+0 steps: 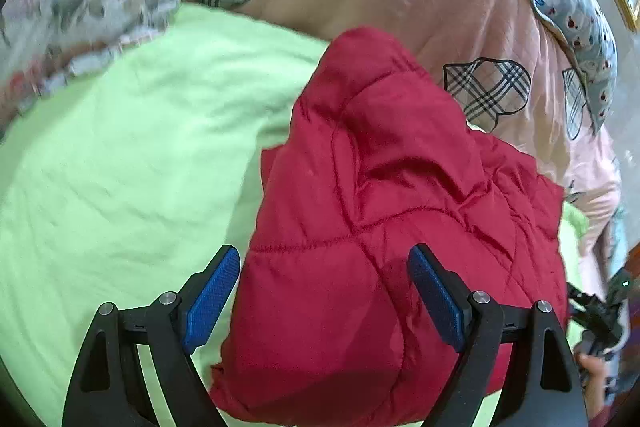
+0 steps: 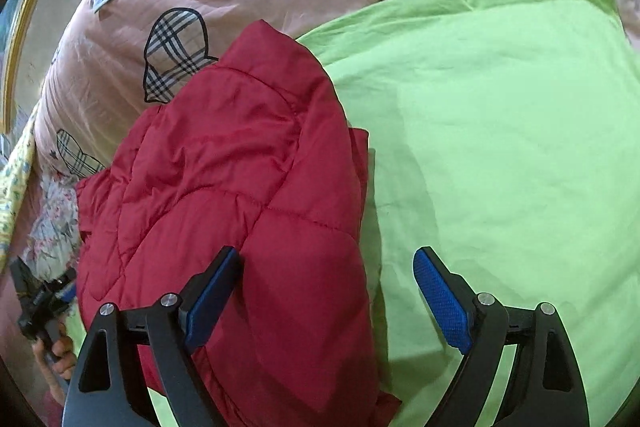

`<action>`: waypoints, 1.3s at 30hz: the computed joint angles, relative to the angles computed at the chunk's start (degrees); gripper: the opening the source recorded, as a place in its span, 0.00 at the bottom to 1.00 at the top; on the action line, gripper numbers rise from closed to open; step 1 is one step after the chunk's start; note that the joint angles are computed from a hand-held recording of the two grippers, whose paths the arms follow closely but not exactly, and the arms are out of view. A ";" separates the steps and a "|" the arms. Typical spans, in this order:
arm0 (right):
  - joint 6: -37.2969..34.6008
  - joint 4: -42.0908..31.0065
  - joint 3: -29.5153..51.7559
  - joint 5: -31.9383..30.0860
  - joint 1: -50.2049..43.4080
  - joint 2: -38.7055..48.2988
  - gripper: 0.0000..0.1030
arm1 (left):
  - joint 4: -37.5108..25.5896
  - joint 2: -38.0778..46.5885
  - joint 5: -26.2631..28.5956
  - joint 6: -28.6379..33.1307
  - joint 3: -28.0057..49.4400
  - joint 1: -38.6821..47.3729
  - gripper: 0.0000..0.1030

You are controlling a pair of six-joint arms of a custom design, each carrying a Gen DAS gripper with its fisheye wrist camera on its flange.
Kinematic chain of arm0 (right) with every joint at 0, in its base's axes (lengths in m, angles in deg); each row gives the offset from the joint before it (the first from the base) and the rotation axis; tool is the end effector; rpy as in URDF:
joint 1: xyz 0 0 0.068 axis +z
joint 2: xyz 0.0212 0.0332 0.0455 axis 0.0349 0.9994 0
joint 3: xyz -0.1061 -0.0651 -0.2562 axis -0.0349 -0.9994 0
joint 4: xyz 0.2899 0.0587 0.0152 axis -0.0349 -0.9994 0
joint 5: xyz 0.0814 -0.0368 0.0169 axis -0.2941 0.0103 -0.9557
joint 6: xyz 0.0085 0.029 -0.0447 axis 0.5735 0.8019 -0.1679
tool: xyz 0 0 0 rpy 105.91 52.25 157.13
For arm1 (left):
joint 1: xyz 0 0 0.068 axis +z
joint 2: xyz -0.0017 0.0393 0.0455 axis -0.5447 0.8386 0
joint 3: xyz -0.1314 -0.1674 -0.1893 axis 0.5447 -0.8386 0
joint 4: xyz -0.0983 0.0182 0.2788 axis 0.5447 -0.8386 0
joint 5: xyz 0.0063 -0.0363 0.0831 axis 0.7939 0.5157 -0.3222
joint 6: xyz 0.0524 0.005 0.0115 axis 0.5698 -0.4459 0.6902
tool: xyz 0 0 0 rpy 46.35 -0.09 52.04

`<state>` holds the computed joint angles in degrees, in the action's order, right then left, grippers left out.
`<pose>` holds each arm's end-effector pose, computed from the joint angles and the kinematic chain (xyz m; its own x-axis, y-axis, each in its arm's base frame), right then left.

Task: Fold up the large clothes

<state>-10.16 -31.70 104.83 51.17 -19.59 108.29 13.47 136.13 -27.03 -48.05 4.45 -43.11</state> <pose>0.1538 -0.0581 0.2036 -0.6488 0.4856 -0.5859 0.4762 0.8596 0.1852 0.3568 -0.0736 0.1792 -0.8002 -0.2147 -0.5600 0.0669 0.8960 -0.4391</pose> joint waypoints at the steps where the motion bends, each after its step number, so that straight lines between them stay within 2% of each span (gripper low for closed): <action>1: 0.10 -0.01 -0.07 -0.84 -0.53 0.00 0.87 | 0.65 1.18 2.53 -0.67 0.24 0.92 0.85; 7: 0.85 1.04 -0.88 -8.37 -5.41 1.51 0.87 | 4.74 7.38 13.54 -4.70 1.18 5.14 0.85; 9: 1.10 2.27 -1.28 -11.10 -7.43 2.93 0.89 | 5.39 9.27 15.48 -5.49 1.91 5.73 0.86; 13: 2.17 4.14 -1.73 -14.09 -9.02 5.68 0.93 | 6.38 12.36 16.74 -6.92 3.74 5.43 0.91; 17: 3.16 5.79 -2.28 -16.70 -7.94 8.19 0.97 | 4.52 16.08 14.81 -6.36 8.19 2.86 0.99; 22: 5.51 8.32 -1.96 -16.37 -2.52 11.71 0.98 | 3.71 17.99 13.78 -6.63 10.91 1.50 0.99; 23: 5.94 8.76 -1.83 -15.86 -1.55 12.37 0.96 | 3.75 18.13 13.72 -6.32 11.03 1.41 0.98; 24: 6.22 9.04 -1.66 -15.24 -0.75 12.84 0.96 | 3.74 18.09 13.57 -5.98 11.02 1.31 0.92; 25: 6.55 9.22 -1.59 -14.36 0.19 12.94 0.94 | 3.82 17.81 13.52 -5.42 10.81 1.13 0.84; 27: 6.98 9.02 -1.59 -13.83 1.44 12.55 0.85 | 3.96 16.94 13.79 -4.91 10.31 0.96 0.73; 29: 7.13 8.24 -1.65 -13.85 1.85 11.45 0.70 | 4.21 15.43 14.45 -4.37 9.30 0.99 0.64; 30: 7.25 7.34 -1.59 -14.09 1.92 10.43 0.66 | 4.10 14.58 14.80 -4.13 8.71 1.22 0.59; 32: 7.74 5.56 -1.20 -14.35 2.32 8.70 0.51 | 4.36 12.34 15.91 -3.44 6.75 1.97 0.54; 35: 9.10 1.67 -0.09 -12.83 4.97 5.55 0.44 | 4.21 8.83 17.17 -2.50 3.87 2.75 0.49; 39: 10.37 -4.70 0.52 -13.30 7.00 -0.26 0.40 | 1.73 2.24 19.53 -0.55 -0.95 4.36 0.45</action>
